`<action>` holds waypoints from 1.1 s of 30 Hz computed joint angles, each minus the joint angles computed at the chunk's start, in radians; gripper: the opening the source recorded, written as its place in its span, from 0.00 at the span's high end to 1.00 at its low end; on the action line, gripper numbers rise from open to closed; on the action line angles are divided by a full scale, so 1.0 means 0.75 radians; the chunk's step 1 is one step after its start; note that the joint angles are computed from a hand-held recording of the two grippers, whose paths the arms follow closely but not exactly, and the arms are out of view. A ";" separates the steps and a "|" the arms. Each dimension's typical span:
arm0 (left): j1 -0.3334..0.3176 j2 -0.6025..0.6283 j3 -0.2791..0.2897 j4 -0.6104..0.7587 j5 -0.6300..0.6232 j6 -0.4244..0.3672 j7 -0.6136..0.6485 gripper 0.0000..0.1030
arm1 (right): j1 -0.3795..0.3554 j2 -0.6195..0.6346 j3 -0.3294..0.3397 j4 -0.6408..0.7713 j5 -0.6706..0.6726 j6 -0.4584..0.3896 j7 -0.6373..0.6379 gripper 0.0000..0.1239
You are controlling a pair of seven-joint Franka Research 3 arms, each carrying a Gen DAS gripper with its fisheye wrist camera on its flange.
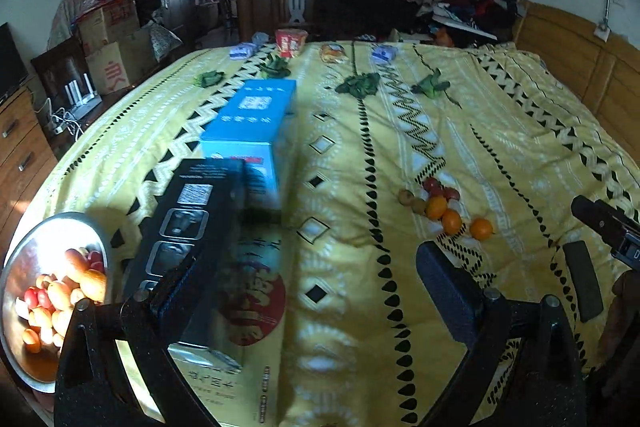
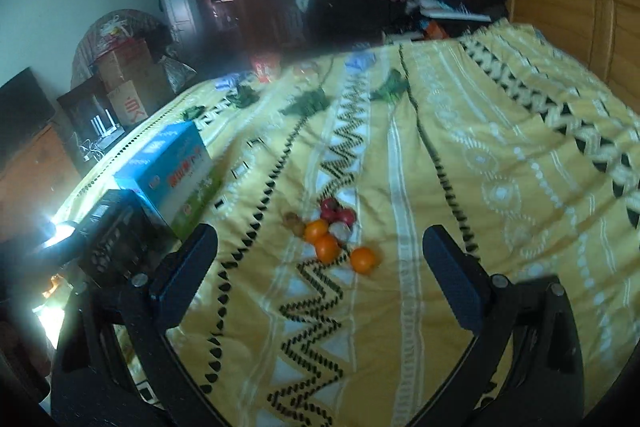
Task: Organize fruits
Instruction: 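Move both open tools back toward the remaining fruit row, then grasp another brown fruit with the left tool while the right tool grasps a red tomato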
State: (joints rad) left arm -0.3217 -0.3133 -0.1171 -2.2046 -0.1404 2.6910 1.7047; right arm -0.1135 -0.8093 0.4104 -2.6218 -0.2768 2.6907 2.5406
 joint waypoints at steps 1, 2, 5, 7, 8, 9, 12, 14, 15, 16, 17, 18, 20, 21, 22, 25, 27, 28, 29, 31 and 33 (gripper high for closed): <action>-0.012 0.027 -0.006 0.009 -0.007 -0.012 0.006 0.03 | 0.031 -0.020 -0.039 -0.052 0.034 -0.003 0.003 0.17; -0.016 0.060 -0.021 0.023 -0.003 -0.027 0.000 0.03 | 0.048 -0.042 -0.062 -0.093 0.060 -0.007 0.009 0.17; -0.022 0.168 -0.060 0.066 0.006 -0.058 0.002 0.03 | 0.074 -0.105 -0.097 -0.203 0.118 -0.012 0.023 0.18; -0.022 0.251 -0.084 0.114 -0.001 -0.084 0.014 0.06 | 0.087 -0.117 -0.116 -0.243 0.149 -0.010 0.018 0.18; -0.022 0.298 -0.094 0.147 -0.024 -0.100 0.028 0.10 | 0.098 -0.117 -0.130 -0.266 0.167 0.000 0.010 0.18; -0.018 0.340 -0.105 0.180 -0.046 -0.110 0.035 0.14 | 0.106 -0.103 -0.145 -0.275 0.183 0.010 -0.005 0.18; 0.008 0.497 -0.145 0.327 -0.127 -0.154 0.052 0.45 | 0.173 -0.061 -0.217 -0.314 0.257 0.043 -0.077 0.28; 0.035 0.630 -0.174 0.484 -0.173 -0.259 0.005 0.58 | 0.203 -0.037 -0.240 -0.332 0.299 0.055 -0.121 0.36; 0.044 0.684 -0.190 0.544 -0.179 -0.279 -0.021 0.58 | 0.207 -0.033 -0.238 -0.341 0.311 0.056 -0.137 0.39; 0.048 0.735 -0.206 0.601 -0.168 -0.285 -0.038 0.58 | 0.208 -0.032 -0.236 -0.356 0.320 0.063 -0.150 0.39; 0.047 0.780 -0.219 0.652 -0.146 -0.290 -0.058 0.58 | 0.212 -0.030 -0.237 -0.364 0.332 0.066 -0.164 0.39; 0.047 0.826 -0.233 0.705 -0.132 -0.302 -0.074 0.58 | 0.219 -0.028 -0.242 -0.370 0.346 0.068 -0.177 0.39; 0.045 0.921 -0.256 0.822 -0.114 -0.339 -0.114 0.58 | 0.228 -0.020 -0.256 -0.387 0.372 0.085 -0.205 0.39; 0.039 0.963 -0.260 0.873 -0.098 -0.356 -0.146 0.58 | 0.228 -0.015 -0.260 -0.394 0.382 0.093 -0.217 0.39; 0.036 1.006 -0.265 0.923 -0.089 -0.371 -0.176 0.58 | 0.222 -0.007 -0.258 -0.399 0.389 0.101 -0.226 0.39; 0.012 1.102 -0.256 1.035 -0.028 -0.387 -0.289 0.58 | 0.207 0.010 -0.241 -0.400 0.401 0.123 -0.240 0.39; 0.005 1.144 -0.258 1.084 0.002 -0.403 -0.336 0.58 | 0.209 0.006 -0.241 -0.405 0.407 0.128 -0.257 0.38; 0.002 1.159 -0.262 1.102 0.017 -0.404 -0.344 0.57 | 0.207 0.006 -0.238 -0.406 0.410 0.131 -0.261 0.38; -0.003 1.171 -0.266 1.113 0.034 -0.401 -0.345 0.57 | 0.207 0.006 -0.236 -0.410 0.414 0.137 -0.264 0.38; -0.018 1.194 -0.264 1.137 0.075 -0.403 -0.353 0.57 | 0.201 0.014 -0.228 -0.414 0.420 0.155 -0.265 0.38; -0.029 1.217 -0.260 1.158 0.105 -0.394 -0.368 0.57 | 0.194 0.012 -0.217 -0.418 0.420 0.158 -0.265 0.38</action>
